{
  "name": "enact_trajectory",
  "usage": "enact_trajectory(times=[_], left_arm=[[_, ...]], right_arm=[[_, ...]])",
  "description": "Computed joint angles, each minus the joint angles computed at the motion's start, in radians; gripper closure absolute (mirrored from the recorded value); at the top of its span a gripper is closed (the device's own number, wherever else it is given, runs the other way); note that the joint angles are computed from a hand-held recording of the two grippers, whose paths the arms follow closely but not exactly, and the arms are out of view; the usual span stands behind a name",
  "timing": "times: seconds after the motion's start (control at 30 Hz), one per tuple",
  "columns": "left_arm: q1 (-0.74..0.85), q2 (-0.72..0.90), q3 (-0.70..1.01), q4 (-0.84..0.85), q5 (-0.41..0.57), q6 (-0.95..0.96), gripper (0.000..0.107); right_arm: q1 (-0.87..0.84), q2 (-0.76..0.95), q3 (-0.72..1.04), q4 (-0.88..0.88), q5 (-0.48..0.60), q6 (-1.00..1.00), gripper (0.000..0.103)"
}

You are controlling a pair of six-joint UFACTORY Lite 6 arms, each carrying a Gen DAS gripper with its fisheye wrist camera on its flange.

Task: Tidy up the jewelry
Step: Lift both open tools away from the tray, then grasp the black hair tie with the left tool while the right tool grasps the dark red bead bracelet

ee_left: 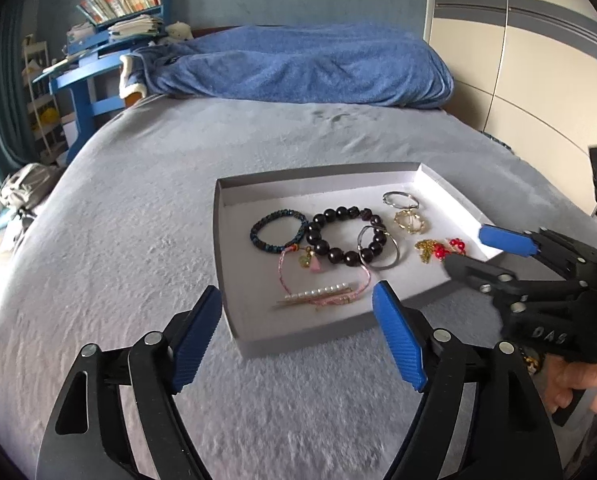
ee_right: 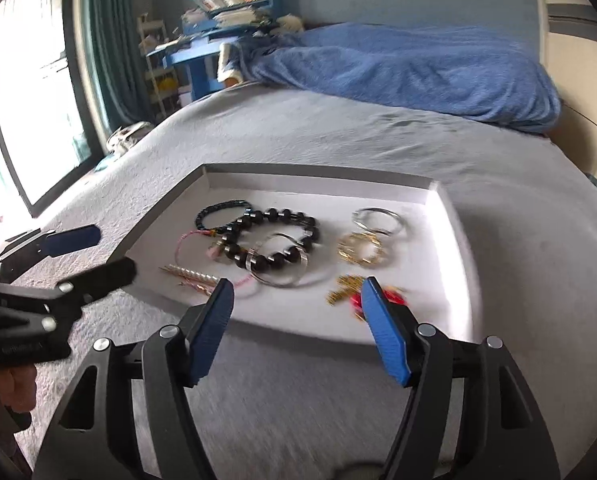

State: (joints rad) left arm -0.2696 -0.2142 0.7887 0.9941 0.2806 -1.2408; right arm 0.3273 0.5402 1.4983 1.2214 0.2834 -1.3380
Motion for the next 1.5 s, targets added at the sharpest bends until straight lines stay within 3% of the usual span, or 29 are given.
enact_trajectory(times=[0.13,0.3,0.53,0.8,1.0,1.13,1.23,1.3,1.43,1.5], left_arm=[[-0.048,-0.064,-0.052,0.007,0.025,-0.034,0.028],[-0.126,-0.095,-0.097,0.024,0.045,-0.105,0.028],[-0.256,-0.063,-0.115,0.088,0.067,-0.241,0.028],[-0.398,-0.005,-0.104,0.156,0.098,-0.362,0.028],[-0.469,0.064,-0.054,0.182,0.072,-0.396,0.028],[-0.495,0.152,0.023,0.181,0.054,-0.379,0.028],[-0.486,0.226,0.099,0.122,0.020,-0.308,0.039],[-0.475,0.291,0.167,0.038,0.014,-0.213,0.052],[-0.450,0.411,0.294,-0.168,0.000,0.014,0.066],[-0.447,0.464,0.343,-0.265,0.012,0.126,0.087]], right_arm=[[-0.076,-0.116,-0.172,0.250,0.012,-0.245,0.036],[-0.174,-0.230,-0.339,0.411,0.032,-0.437,0.036],[-0.335,-0.344,-0.519,0.503,0.080,-0.563,0.036],[-0.497,-0.362,-0.614,0.528,0.161,-0.604,0.036],[-0.475,-0.357,-0.623,0.531,0.147,-0.629,0.036],[-0.459,-0.366,-0.642,0.544,0.141,-0.653,0.043],[-0.461,-0.356,-0.637,0.530,0.155,-0.639,0.046],[-0.461,-0.347,-0.626,0.512,0.157,-0.618,0.046],[-0.457,-0.339,-0.616,0.495,0.154,-0.604,0.046],[-0.453,-0.339,-0.616,0.495,0.152,-0.610,0.046]])
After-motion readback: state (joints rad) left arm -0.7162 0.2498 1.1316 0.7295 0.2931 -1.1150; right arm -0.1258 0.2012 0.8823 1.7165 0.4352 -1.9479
